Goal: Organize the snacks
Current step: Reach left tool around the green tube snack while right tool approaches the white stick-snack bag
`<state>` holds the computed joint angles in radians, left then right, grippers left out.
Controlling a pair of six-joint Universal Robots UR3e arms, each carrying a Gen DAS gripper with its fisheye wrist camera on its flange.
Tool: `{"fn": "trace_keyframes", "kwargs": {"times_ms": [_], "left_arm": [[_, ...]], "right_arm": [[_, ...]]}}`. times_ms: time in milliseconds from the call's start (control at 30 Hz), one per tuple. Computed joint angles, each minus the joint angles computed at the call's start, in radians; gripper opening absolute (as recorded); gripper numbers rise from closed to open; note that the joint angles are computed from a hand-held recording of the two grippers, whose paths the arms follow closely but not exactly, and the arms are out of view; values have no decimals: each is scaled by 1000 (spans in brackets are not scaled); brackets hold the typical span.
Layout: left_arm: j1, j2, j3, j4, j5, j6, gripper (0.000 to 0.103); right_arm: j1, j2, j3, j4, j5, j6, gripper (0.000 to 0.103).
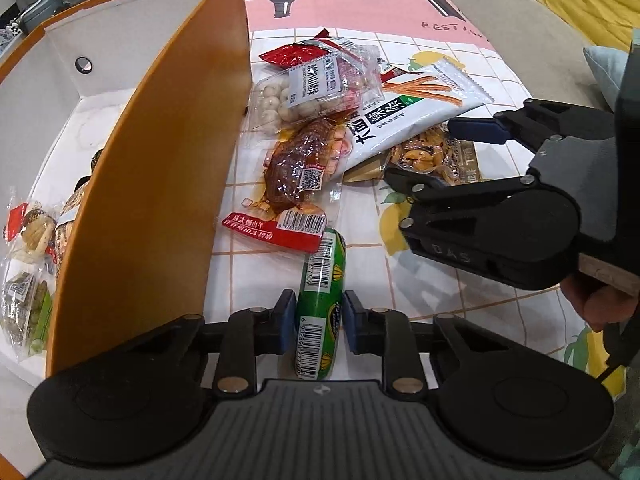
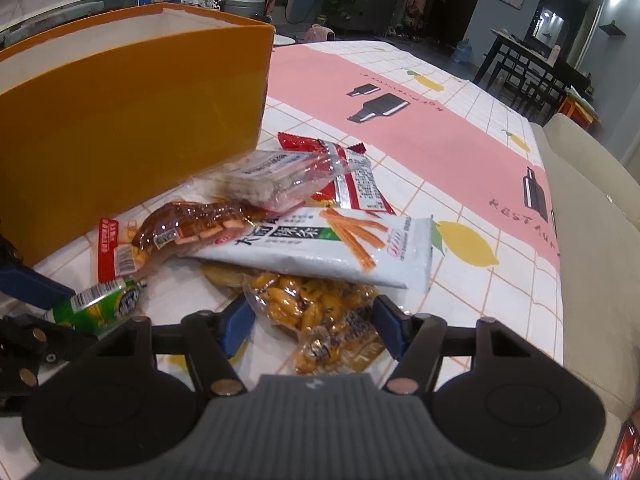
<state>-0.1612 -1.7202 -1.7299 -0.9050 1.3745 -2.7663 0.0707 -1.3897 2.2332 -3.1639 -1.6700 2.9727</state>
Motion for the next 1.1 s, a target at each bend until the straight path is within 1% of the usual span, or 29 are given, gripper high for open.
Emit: {"fn": "trace_keyframes", "kwargs": {"times_ms": [100,200,267,300,333,467,500,567,600,633,667,700,733,767,800,900,967,1000,1033,1067,1100], "left_arm": [[2,2,-5,3,-5,11,26],[5,3,-6,0,-11,16,26],[7,7,-7,-3,-14,18,25],[9,8,-7,-5,-16,18,25],[11,7,-6,-7,-18,18,25],[15,11,-8,-13,-25,15,25],[16,13,-9,-14,-26,16,25],[18,15,-12,-12,-28,20,25],[18,15,-13,-12,-29,21,25],[19,16,-14,-11,-30,23,25],[20,17,-15,-12,-30,24,25],[20,16,-15,-13,-30,24,25],[21,17,-15,-14,-31,25,25],[22,19,-14,-17,-32,25,25],[22,20,-15,-17,-33,26,25],[23,19,-14,-17,-33,26,25],[23,17,-13,-19,-34,26,26],[23,17,-12,-21,-34,27,26],[23,16,-12,-22,-34,28,25],[23,17,-12,-23,-33,30,26],[24,17,-12,-26,-35,33,26]], "right_arm": [[16,0,5,-8,-17,16,61],[29,-23,22,4,-26,10,57],[43,-43,31,22,-40,13,52],[57,-51,33,33,-59,17,46],[78,-56,34,43,-85,23,37],[157,-102,25,144,-166,64,31],[166,-124,28,170,-168,72,30],[164,-182,30,248,-139,105,29],[160,-216,29,293,-120,120,26],[154,-245,33,322,-98,126,21],[140,-281,40,357,-58,125,21],[135,-307,47,375,-35,126,24],[140,-322,53,377,-33,128,35],[155,-328,53,378,-52,134,42],[166,-334,56,369,-71,138,50],[137,-358,73,349,-55,151,57],[116,-341,77,318,-68,154,60],[107,-319,77,284,-76,139,67],[97,-300,78,254,-75,114,77],[75,-288,80,236,-46,74,81],[47,-276,79,227,-5,26,81]]}}
